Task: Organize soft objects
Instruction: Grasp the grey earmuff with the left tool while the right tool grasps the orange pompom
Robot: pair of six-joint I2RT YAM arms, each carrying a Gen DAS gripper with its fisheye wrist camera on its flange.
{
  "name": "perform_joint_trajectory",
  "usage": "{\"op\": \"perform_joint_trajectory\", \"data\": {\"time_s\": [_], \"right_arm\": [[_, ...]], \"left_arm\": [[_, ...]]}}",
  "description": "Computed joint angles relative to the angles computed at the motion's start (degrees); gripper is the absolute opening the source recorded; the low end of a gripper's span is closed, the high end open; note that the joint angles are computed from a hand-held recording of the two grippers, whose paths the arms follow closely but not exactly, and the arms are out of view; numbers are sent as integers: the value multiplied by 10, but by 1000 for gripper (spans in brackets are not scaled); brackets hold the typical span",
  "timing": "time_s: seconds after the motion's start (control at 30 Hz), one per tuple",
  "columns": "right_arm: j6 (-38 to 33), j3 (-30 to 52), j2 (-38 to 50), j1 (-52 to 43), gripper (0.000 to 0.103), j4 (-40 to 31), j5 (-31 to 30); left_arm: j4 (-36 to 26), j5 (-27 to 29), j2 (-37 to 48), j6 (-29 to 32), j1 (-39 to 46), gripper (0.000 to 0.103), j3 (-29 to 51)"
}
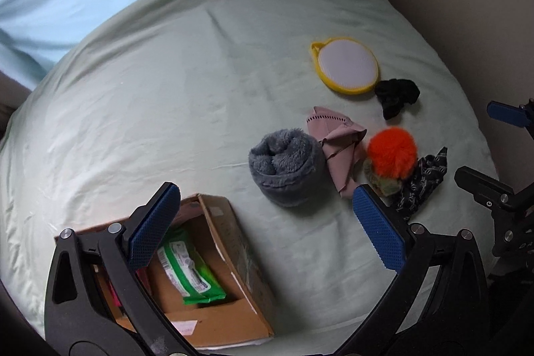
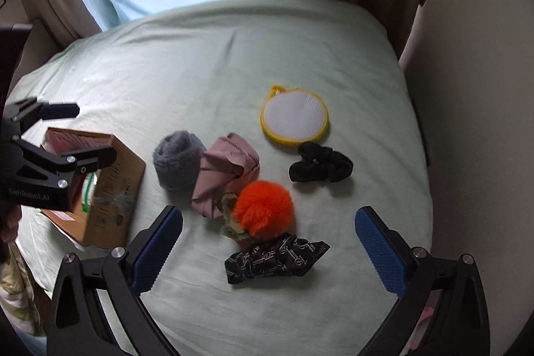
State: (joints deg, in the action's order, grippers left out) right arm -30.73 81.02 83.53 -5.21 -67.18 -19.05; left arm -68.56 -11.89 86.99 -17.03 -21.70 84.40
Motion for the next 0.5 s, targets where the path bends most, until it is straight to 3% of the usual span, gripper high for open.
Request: {"op": "perform_joint_trajectory", "data": {"time_s": [0.27,0.5], "right_arm": [[-9,-52,101,28,103,76,24],[3,-66,166,47,103,115,40]], "left_arm": [[60,43,141,157,38,102,4],[50,77,257,247,58,102,63]]}}
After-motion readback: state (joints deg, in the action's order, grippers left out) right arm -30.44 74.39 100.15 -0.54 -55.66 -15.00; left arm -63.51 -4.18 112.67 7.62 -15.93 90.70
